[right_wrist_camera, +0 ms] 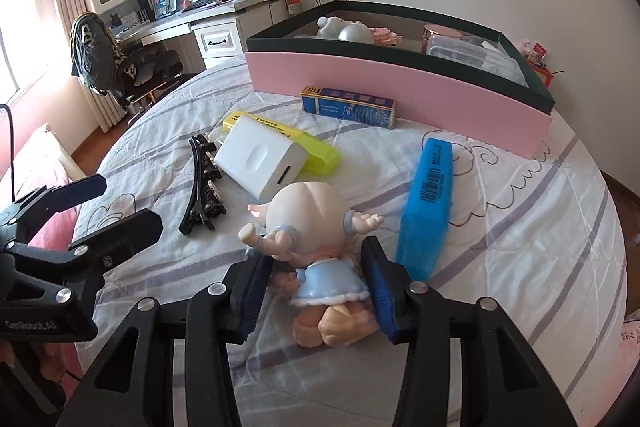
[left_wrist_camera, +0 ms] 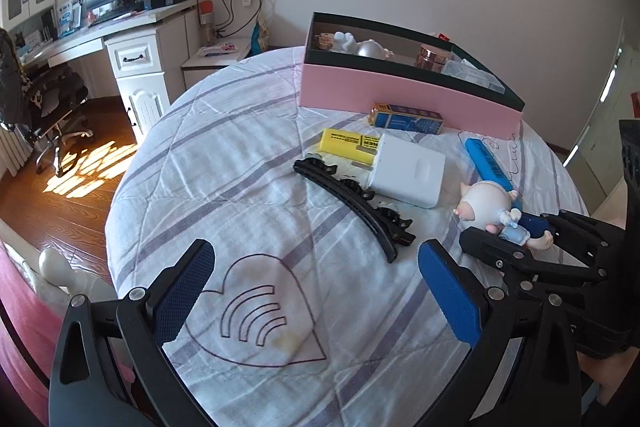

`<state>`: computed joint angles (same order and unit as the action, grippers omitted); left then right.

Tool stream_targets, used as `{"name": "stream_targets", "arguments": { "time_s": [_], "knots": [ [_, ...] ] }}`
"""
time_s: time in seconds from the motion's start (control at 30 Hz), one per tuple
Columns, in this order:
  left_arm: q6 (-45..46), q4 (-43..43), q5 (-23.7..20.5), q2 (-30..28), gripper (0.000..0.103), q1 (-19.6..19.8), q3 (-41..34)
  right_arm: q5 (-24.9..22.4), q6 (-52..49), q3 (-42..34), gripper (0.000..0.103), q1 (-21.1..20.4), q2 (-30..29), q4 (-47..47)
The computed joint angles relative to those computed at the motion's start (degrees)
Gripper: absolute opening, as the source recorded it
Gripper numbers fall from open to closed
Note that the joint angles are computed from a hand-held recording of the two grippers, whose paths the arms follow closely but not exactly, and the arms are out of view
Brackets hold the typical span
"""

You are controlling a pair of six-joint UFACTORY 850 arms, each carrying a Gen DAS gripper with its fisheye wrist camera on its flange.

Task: Organize rigid objects
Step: 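Grasp the black hair clip with the left tool while the right tool grasps the doll figurine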

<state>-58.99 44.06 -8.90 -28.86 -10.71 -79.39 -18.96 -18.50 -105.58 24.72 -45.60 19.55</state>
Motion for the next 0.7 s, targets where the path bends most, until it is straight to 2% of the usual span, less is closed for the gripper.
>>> {"name": "stream_targets", "arguments": {
  "time_s": [0.13,0.23,0.37,0.53,0.63,0.7],
  "knots": [
    [9.75,-10.43,-1.49,-2.4,0.103,-0.66,-3.52,3.54,-3.67,6.73,0.047,-1.14,4.44,4.66],
    [14.82,-16.19,-6.3,-6.01,0.103,-1.18,-8.78,4.29,-3.09,8.61,0.047,-2.02,5.71,4.7],
    [12.27,-12.1,-12.35,-9.31,0.103,-2.04,-13.3,3.93,-8.12,8.71,0.047,-3.33,5.59,10.54],
    [5.3,-5.43,-12.98,-8.01,0.103,-1.49,-11.26,3.27,-13.1,7.99,0.048,-3.95,4.83,16.03],
    [-7.49,4.22,-14.3,-6.42,0.103,-0.97,-8.74,3.72,-15.64,8.36,0.047,-4.03,4.83,18.86],
    [-6.63,2.16,-12.23,-6.28,0.096,-0.16,-8.47,3.77,-16.44,8.2,0.047,-4.02,4.6,19.85]
  ]
}}
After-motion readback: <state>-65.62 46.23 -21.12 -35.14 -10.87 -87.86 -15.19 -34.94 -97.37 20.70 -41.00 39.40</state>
